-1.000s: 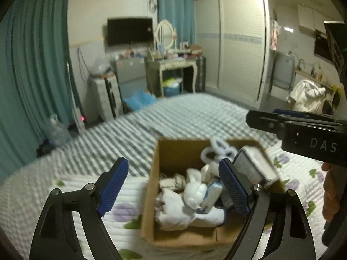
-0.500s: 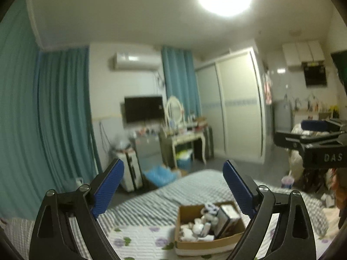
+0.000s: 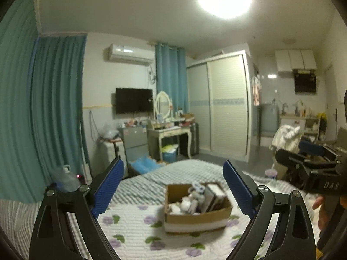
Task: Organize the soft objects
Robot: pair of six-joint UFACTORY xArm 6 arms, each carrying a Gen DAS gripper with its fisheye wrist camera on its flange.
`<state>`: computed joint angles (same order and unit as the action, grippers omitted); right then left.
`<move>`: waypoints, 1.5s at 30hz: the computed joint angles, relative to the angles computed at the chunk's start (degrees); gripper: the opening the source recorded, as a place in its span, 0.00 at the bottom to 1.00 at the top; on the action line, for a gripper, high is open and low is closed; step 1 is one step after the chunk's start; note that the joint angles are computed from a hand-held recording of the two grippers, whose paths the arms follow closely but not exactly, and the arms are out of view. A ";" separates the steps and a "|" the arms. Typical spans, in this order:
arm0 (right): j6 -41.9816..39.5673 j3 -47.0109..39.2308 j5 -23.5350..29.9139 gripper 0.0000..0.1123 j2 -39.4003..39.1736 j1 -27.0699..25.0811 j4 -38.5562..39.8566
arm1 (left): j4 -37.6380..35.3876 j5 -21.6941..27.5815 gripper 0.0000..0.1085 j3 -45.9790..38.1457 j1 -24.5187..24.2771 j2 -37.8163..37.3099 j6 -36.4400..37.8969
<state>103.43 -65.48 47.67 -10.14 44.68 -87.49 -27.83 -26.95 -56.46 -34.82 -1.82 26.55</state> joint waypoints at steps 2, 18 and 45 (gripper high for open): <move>4.89 1.51 -0.02 0.92 1.47 -0.12 -3.07 | 4.55 -0.58 0.86 0.46 1.43 2.20 -4.59; 11.84 1.32 -3.66 0.92 11.16 -5.58 -1.70 | 1.05 -1.06 0.86 -1.39 2.30 11.82 -3.76; 9.77 -1.01 -3.30 0.92 13.12 -4.88 0.01 | 2.57 -1.54 0.86 -0.59 2.63 12.71 -5.28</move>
<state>113.20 -66.49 44.37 2.98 39.80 -87.49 -25.26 -28.49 -57.04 -32.18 10.90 21.27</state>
